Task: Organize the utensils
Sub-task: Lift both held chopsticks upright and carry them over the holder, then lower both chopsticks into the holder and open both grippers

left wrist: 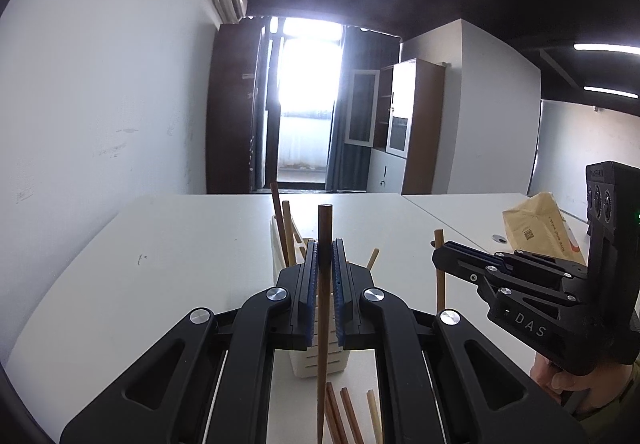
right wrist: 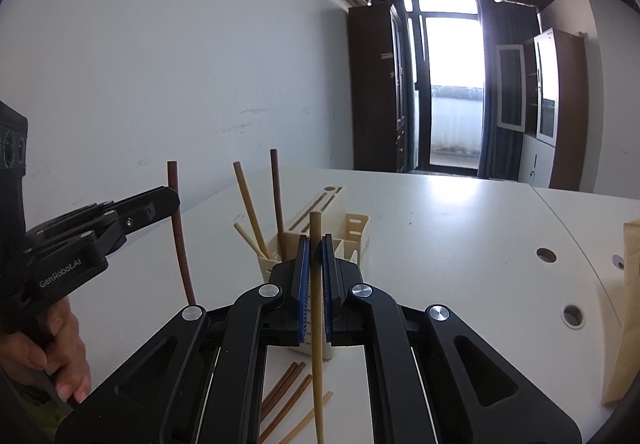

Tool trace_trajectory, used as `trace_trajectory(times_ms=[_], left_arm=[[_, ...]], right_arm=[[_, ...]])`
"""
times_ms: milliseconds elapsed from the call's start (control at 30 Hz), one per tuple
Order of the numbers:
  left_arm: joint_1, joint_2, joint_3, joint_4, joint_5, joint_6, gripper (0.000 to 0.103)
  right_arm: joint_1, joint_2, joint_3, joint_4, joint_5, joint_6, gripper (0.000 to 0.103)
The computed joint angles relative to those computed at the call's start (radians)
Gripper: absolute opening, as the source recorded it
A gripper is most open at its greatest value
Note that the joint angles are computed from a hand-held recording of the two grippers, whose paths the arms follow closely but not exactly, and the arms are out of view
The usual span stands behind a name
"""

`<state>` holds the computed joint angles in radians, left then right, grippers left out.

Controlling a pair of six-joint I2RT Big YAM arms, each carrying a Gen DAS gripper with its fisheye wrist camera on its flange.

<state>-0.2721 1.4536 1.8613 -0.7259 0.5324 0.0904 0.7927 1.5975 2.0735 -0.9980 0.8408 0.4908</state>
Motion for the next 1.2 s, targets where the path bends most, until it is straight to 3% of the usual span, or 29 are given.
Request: trace_trajectory(times_ms=[600, 833, 1000, 1200], left_arm=[[-0.007, 0.04, 0.113, 0.069, 0.007, -0.047, 0.007], [-0.012, 0.035, 0.105, 0.147, -0.007, -0.088, 0.007], [-0.014, 0.043, 0.115, 0.163, -0.019, -0.103, 0.007], [-0.008, 0.038, 0.103, 0.245, -0.008, -0.151, 0.007]], right_arm=[[-0.029, 0.012, 0.054, 0.127, 0.015, -0.144, 0.007], [-0.04, -0.002, 0.031, 0.227, 0.008, -0.198, 0.007], [-0.047, -0.01, 0.014, 0.302, 0.002, -0.246, 0.007], [-0.048, -0.026, -0.026, 0.438, -0.007, -0.331, 0.007]])
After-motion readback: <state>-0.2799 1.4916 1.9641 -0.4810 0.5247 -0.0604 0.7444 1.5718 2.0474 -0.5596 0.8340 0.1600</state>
